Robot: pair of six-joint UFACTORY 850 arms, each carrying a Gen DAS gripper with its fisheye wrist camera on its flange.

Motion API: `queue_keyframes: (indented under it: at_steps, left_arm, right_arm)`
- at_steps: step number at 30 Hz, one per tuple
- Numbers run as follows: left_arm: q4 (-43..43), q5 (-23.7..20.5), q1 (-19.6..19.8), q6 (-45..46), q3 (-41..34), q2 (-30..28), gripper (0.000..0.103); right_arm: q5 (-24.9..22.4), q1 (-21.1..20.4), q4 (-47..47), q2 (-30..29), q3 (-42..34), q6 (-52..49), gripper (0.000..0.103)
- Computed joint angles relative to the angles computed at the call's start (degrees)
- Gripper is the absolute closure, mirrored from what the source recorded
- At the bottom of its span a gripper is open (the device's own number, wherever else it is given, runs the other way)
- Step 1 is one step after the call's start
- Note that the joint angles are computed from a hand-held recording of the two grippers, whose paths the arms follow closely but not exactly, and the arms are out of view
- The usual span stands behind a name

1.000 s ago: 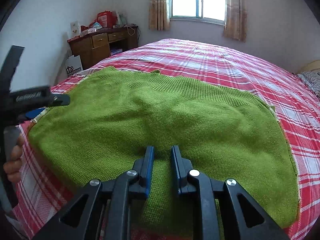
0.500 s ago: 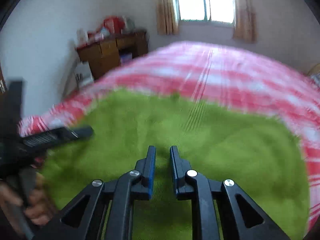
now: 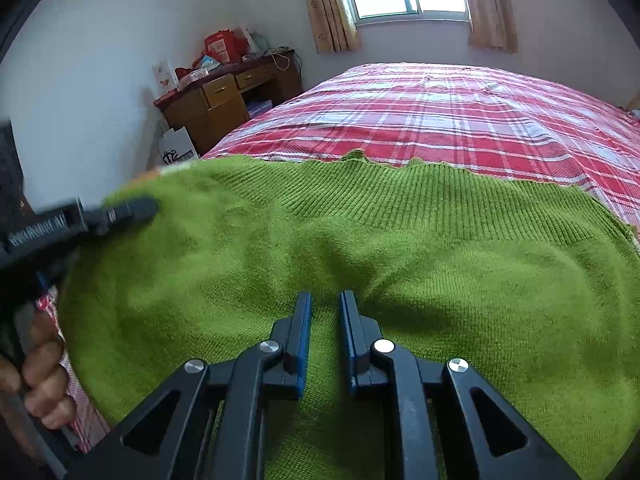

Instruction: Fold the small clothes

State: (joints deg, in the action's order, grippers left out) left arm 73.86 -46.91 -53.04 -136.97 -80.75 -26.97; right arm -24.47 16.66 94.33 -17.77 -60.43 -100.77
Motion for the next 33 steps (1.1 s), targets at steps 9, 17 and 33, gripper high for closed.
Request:
queue_keyframes:
  at_steps: [9, 17, 33]
  left_arm:
    - [-4.46, 2.25, -1.40, 17.51, -13.99, -8.10, 0.089]
    - [-13.45, 5.40, -1.09, 28.45, -23.23, -16.45, 0.089]
    - [-14.13, 3.60, -1.40, 31.35, -25.92, -18.61, 0.089]
  right_arm:
    - [-10.01, -8.15, 0.19, 2.27, 1.02, 7.52, 0.088]
    - [-8.43, -11.86, -4.80, 0.40, -0.91, 13.70, 0.088]
    - [-24.08, -8.89, -20.86, -12.84, -21.02, 33.08, 0.047]
